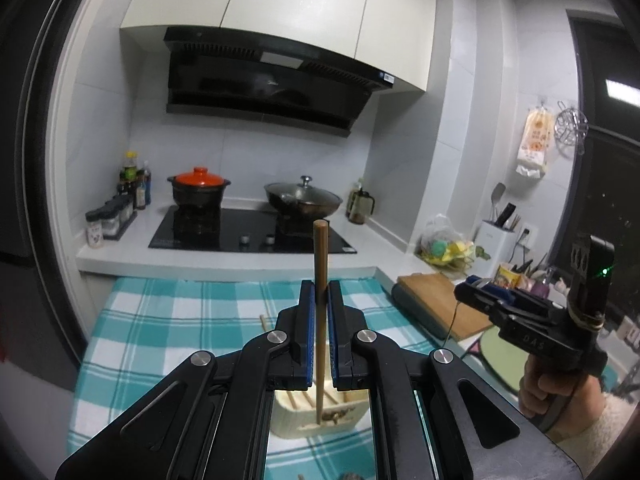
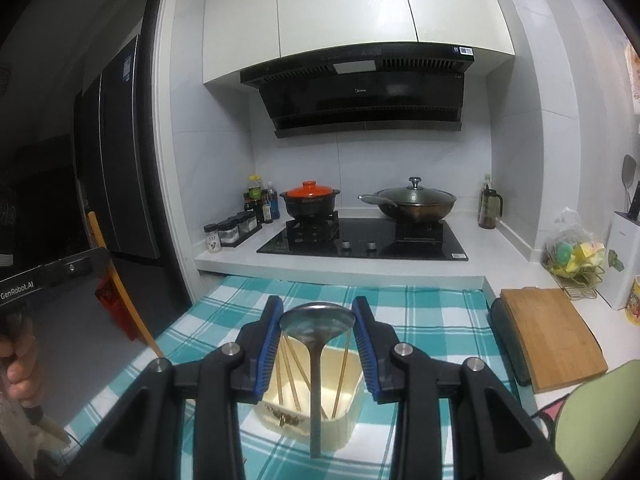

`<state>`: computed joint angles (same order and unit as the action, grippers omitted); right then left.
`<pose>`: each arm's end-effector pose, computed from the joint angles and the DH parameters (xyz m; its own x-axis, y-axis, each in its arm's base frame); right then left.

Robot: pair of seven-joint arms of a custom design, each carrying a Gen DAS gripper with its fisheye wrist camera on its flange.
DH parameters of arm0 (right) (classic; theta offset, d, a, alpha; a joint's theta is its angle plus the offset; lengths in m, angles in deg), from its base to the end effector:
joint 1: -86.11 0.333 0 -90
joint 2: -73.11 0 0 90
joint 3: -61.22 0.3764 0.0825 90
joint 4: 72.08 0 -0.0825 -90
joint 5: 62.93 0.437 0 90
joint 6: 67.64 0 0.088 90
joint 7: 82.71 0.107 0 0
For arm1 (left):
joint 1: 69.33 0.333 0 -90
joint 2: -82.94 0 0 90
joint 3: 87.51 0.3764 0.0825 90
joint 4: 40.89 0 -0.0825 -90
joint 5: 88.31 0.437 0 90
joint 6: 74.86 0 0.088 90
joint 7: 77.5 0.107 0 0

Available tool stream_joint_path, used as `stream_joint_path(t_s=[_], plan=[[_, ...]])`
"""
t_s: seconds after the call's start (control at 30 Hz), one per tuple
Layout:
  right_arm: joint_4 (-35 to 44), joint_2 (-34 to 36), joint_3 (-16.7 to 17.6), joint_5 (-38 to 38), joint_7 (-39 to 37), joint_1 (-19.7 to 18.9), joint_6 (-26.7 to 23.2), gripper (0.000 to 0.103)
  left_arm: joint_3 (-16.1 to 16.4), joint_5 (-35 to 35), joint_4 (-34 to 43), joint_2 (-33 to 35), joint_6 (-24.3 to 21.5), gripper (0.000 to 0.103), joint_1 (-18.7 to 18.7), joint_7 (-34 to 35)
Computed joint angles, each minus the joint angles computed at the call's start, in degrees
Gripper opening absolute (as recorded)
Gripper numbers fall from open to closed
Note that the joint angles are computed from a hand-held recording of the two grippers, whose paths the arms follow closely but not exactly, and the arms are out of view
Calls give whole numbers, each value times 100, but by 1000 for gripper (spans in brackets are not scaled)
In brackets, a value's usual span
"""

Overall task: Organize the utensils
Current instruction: 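Lift and carry the chopstick in the left tool while the right tool carries the spoon to the caddy, then open the left tool over the caddy while the right tool drops the spoon in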

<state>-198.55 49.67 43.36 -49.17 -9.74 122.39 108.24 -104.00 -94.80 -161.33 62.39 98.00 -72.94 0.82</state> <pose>0.4983 0.1074 0.7291 0.3699 -0.9262 -0.0726 -0.3100 -0.0493 -0.9495 0.4835 -0.2043 0.7646 -0.2416 -0.9487 0.2041 -0.3497 -0.1110 -0.9303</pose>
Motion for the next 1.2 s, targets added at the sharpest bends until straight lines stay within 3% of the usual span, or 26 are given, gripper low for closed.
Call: stream_joint_path(t_s=[0.13, 0.23, 0.33, 0.43, 0.73, 0.77, 0.83, 0.97, 1.1, 1.2], plan=[[514, 516, -598, 432, -409, 702, 186, 36, -248, 359, 553, 685, -47, 4, 293, -277], [824, 886, -1129, 1050, -964, 1304, 180, 36, -222, 669, 850, 1147, -241, 4, 254, -536], [1072, 1280, -1469, 1678, -1484, 1629, -3, 36, -74, 840, 1100, 1577, -508, 4, 79, -681], [1360, 1731, -1550, 2156, -1734, 1568, -520, 36, 122, 823, 1279, 1925, -810, 4, -144, -664], [1975, 2724, -1121, 1892, -1038, 744, -1799, 37, 579, 792, 1710, 2529, -1697, 6, -634, -783], [2069, 2807, -1068, 1849, -952, 666, -1908, 37, 598, 725, 1731, 2523, -1780, 16, -643, -781], [2182, 2907, -969, 1673, -743, 541, -1944, 41, 638, 545, 1657, 2400, -1802, 47, -621, -790], [2104, 2628, -687, 1540, -682, 324, -1789, 41, 672, 623, 1309, 1821, -1859, 61, -531, -764], [1629, 1885, -323, 1021, -649, 111, -1472, 43, 608, 867, 668, 868, -2182, 83, -350, -494], [1114, 1233, 30, 602, -564, -181, -1346, 48, 579, 802, 38, 76, -2536, 87, -279, -69]])
